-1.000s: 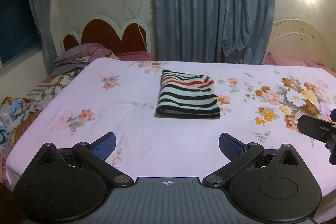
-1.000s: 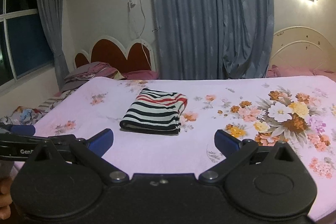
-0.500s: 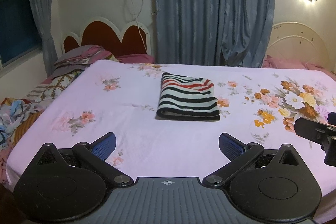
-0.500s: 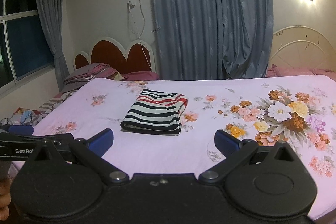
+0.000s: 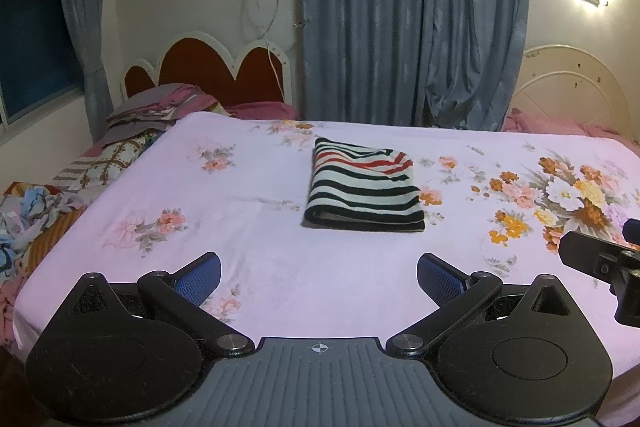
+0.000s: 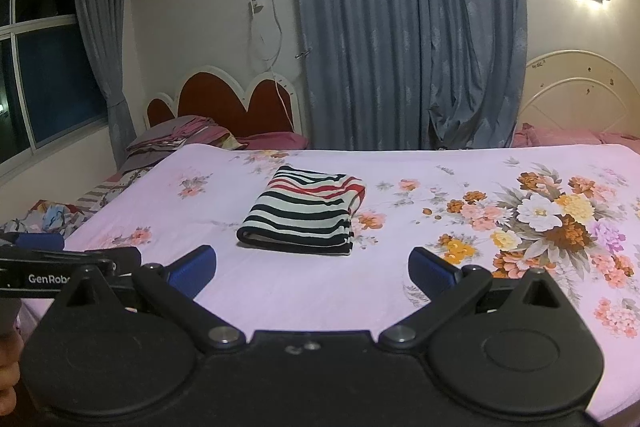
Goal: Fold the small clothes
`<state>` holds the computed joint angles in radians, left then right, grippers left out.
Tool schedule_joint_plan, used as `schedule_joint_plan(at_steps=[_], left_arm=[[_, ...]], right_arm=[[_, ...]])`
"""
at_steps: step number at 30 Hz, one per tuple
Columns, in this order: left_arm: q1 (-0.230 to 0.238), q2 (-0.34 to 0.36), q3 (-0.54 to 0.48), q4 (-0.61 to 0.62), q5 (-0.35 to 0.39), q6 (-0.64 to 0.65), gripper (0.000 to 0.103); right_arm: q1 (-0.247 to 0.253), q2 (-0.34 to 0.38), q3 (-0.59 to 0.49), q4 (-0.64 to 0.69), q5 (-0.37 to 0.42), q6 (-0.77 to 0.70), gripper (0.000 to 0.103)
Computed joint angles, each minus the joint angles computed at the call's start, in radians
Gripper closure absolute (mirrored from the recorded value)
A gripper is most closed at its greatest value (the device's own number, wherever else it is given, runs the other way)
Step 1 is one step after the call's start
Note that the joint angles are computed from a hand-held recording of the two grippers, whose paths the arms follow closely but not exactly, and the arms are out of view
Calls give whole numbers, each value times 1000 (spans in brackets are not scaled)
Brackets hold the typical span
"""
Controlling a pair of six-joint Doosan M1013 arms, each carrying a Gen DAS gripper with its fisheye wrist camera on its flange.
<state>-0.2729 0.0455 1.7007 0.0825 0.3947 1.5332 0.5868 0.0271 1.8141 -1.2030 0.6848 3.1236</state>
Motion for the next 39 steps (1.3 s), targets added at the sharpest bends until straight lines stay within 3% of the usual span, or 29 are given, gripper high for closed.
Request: schedule_joint_plan(at_steps=[26, 35, 39], left_arm=[[12, 20, -16, -55, 17, 52, 0], [17, 56, -37, -140, 13, 117, 0], [15, 101, -81, -149, 47, 120, 0]], right_arm=[[-7, 19, -19, 41, -2, -23, 1], [-27, 32, -25, 85, -12, -49, 1], [-49, 41, -30, 127, -13, -78, 1]])
